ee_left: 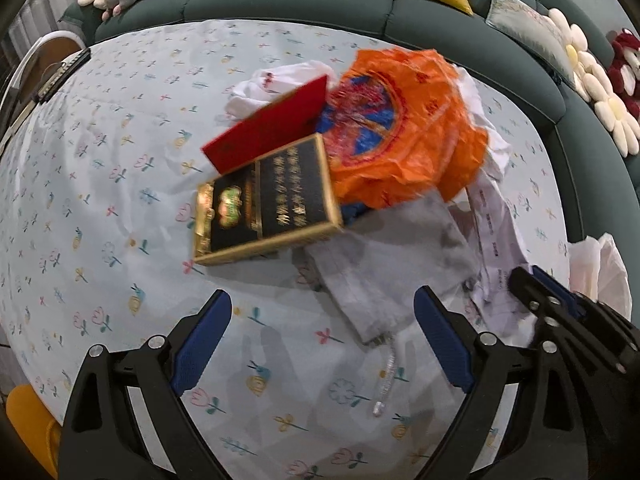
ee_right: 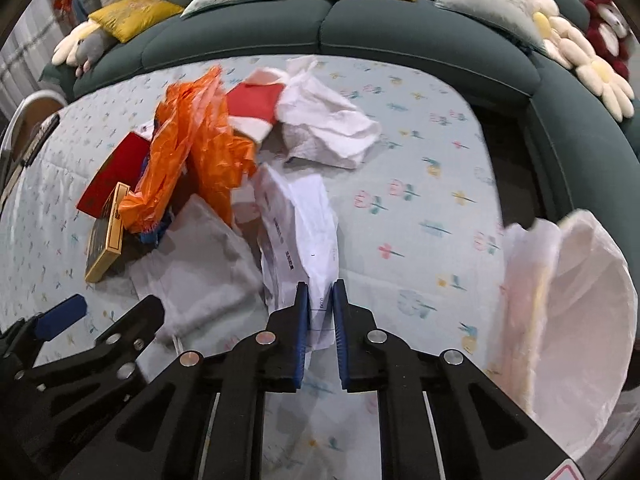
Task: Collect trash
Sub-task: 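Grasp the crumpled white paper with the right gripper, then grasp the grey cloth bag with the left gripper while the right gripper holds the paper, then carry both items to the wastebasket while the left gripper drops the grey bag inside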
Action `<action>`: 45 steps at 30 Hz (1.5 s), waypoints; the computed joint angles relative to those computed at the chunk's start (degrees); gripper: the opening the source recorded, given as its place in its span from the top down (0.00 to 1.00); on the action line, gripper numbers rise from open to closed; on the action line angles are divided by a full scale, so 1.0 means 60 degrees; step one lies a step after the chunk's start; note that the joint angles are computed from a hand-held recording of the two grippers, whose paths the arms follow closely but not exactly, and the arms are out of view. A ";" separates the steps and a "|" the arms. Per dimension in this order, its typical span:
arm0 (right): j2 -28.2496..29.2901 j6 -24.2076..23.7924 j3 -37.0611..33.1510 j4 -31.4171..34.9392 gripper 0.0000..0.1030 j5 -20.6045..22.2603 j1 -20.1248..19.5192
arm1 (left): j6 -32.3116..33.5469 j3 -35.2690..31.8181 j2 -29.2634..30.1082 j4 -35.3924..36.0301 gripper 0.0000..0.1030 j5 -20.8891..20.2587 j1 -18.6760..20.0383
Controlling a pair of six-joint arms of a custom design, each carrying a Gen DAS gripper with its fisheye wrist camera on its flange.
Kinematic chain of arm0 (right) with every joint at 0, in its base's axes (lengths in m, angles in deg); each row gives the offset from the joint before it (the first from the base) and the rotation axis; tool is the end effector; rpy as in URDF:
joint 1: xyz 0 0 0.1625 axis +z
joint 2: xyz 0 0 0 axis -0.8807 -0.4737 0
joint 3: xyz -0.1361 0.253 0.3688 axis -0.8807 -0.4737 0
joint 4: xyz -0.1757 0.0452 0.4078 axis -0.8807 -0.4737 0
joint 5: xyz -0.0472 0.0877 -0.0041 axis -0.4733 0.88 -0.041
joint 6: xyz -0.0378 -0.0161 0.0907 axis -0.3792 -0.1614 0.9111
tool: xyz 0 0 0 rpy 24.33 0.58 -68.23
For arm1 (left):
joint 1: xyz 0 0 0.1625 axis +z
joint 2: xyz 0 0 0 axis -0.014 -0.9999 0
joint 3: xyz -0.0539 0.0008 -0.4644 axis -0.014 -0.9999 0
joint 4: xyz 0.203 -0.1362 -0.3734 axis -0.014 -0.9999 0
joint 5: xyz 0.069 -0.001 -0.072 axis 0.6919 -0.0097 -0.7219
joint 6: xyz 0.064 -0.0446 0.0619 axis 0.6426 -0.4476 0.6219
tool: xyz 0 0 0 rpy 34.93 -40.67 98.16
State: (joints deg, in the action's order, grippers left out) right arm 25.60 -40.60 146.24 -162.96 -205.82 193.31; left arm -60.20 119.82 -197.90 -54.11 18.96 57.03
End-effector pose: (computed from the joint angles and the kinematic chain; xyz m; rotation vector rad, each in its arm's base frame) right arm 0.3346 -0.2912 -0.1323 0.0923 -2.3116 0.5519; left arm 0.0433 -0.3017 0.2371 0.1628 2.4028 -0.4729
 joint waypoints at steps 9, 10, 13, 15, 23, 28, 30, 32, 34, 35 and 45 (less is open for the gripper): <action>-0.0969 0.1542 0.1145 0.0321 0.89 -0.0213 0.0216 | -0.0127 0.0298 0.0905 -0.0721 0.33 -0.0202 -0.0226; -0.1035 0.1599 0.1209 0.0350 0.89 -0.0228 0.0233 | -0.0092 0.0277 0.1057 -0.0815 0.36 -0.0244 -0.0164; -0.1219 0.1714 0.1414 0.0345 0.88 -0.0254 0.0289 | -0.0183 0.0434 0.1342 -0.1178 0.47 -0.0076 -0.0390; -0.1287 0.1735 0.1479 0.0362 0.88 -0.0265 0.0318 | -0.0241 0.0510 0.1491 -0.1199 0.60 0.0063 -0.0620; -0.1585 0.2053 0.1618 0.0541 0.88 -0.0327 0.0624 | -0.0435 0.0503 0.1120 -0.0422 0.88 -0.0378 -0.1272; -0.2054 0.2574 0.1754 0.1055 0.88 -0.0556 0.1036 | -0.1222 0.0494 0.0043 0.1074 0.88 -0.0392 -0.2419; -0.2278 0.2857 0.1813 0.1350 0.88 -0.0665 0.1215 | -0.1649 0.0444 -0.0305 0.1673 0.88 -0.0505 -0.2993; -0.2623 0.3284 0.1923 0.1800 0.88 -0.0810 0.1465 | -0.2106 0.0400 -0.0744 0.2377 0.88 -0.0637 -0.3637; -0.2918 0.3626 0.2041 0.2144 0.88 -0.0917 0.1637 | -0.2453 0.0345 -0.0931 0.2793 0.88 -0.0710 -0.4178; -0.3090 0.3841 0.2106 0.2363 0.88 -0.0972 0.1738 | -0.2721 0.0312 -0.1049 0.3089 0.88 -0.0779 -0.4565; -0.5124 0.6319 0.2830 0.5349 0.88 -0.1520 0.2575 | -0.4121 0.0250 -0.0670 0.3624 0.88 -0.1580 -0.7297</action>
